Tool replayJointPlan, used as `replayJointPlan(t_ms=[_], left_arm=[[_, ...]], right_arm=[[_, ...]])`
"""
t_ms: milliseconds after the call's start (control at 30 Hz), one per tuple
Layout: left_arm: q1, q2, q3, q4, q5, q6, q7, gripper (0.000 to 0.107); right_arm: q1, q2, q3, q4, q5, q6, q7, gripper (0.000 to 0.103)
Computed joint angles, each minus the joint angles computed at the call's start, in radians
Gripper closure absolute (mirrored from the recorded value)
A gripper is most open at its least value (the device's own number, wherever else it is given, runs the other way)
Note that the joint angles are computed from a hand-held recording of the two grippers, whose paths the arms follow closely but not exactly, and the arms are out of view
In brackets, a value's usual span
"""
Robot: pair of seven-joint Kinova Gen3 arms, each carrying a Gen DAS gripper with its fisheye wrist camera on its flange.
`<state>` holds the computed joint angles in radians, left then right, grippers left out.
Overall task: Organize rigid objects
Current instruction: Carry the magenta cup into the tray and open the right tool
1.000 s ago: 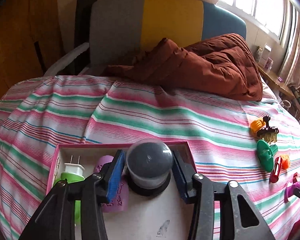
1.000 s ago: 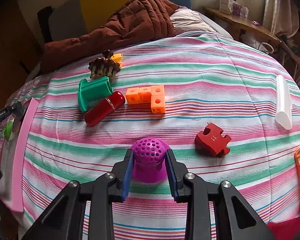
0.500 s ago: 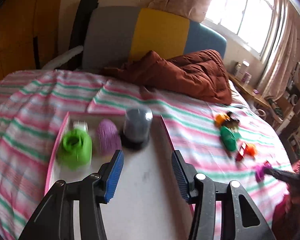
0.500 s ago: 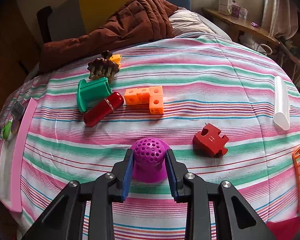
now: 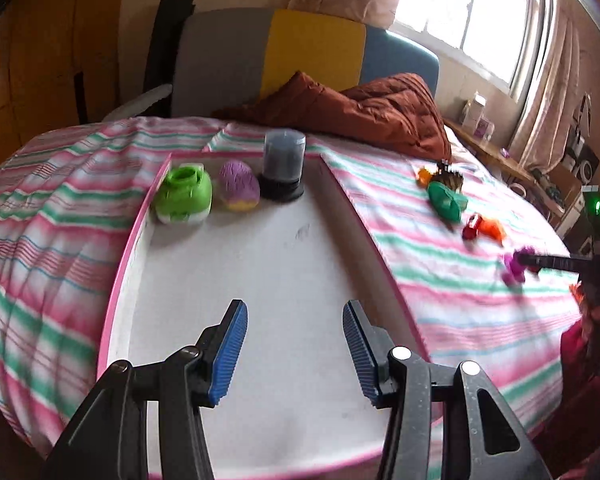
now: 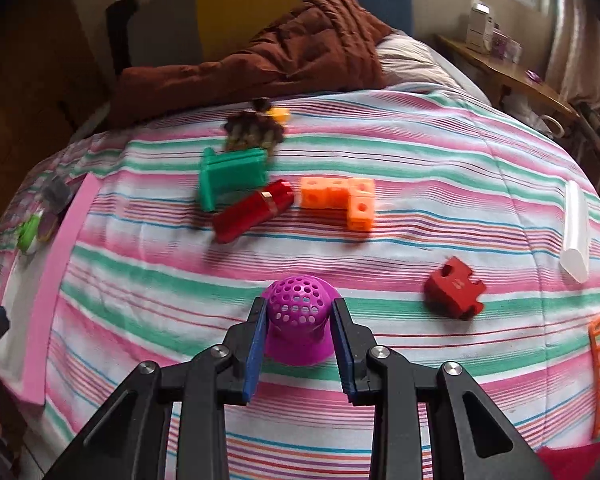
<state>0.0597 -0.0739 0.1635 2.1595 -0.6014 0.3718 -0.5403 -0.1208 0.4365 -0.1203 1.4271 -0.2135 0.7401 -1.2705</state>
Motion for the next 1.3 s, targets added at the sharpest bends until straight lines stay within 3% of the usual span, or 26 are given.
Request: replayJointPlan(t_ms=[200,433,567,700,800,967,1100,1300], left_arm=[[-0.029,-0.043,0.008,0.053,0.019,-0.028,-0.013,0.057],[-0.077,-0.085,0.038,0.069,0.068,-0.034,-0.063,0.057],[-0.103,-0.114,0.073,0.075,0.078,0.0,-0.085,0.057],[-0.113,-0.135,0.07,0.079,0.108,0.025,-0.117,0.057],[-0.114,-0.16,0.02,0.091,0.184,0.018,-0.165,0.057],[-0.217,-0.192,0.084,0.084,0.165,0.061,-0.096,0.057],[-0.223,-0.194,0.078,0.083,0.182,0.071,-0.103,0.057],[-0.229,-0.186,0.121,0.076,0.14,0.096,-0.069,0.057]], right_arm=[[0.042,-0.015,-0.084,0.043,-0.156,0.006,0.078,0.071],[-0.033,-0.046,-0.13,0.069,-0.228,-0.008,0.155,0.071],[-0.091,-0.031,-0.151,0.006,-0.261,0.031,0.179,0.071],[-0.203,0.002,-0.155,-0.077,-0.221,0.076,0.166,0.071],[-0.28,0.034,-0.148,-0.131,-0.178,0.102,0.142,0.071],[-0.383,0.112,-0.127,-0.24,-0.115,0.158,0.056,0.071],[-0.45,0.173,-0.11,-0.332,-0.059,0.209,-0.006,0.071],[-0.522,0.236,-0.092,-0.425,0.006,0.242,-0.068,0.071]])
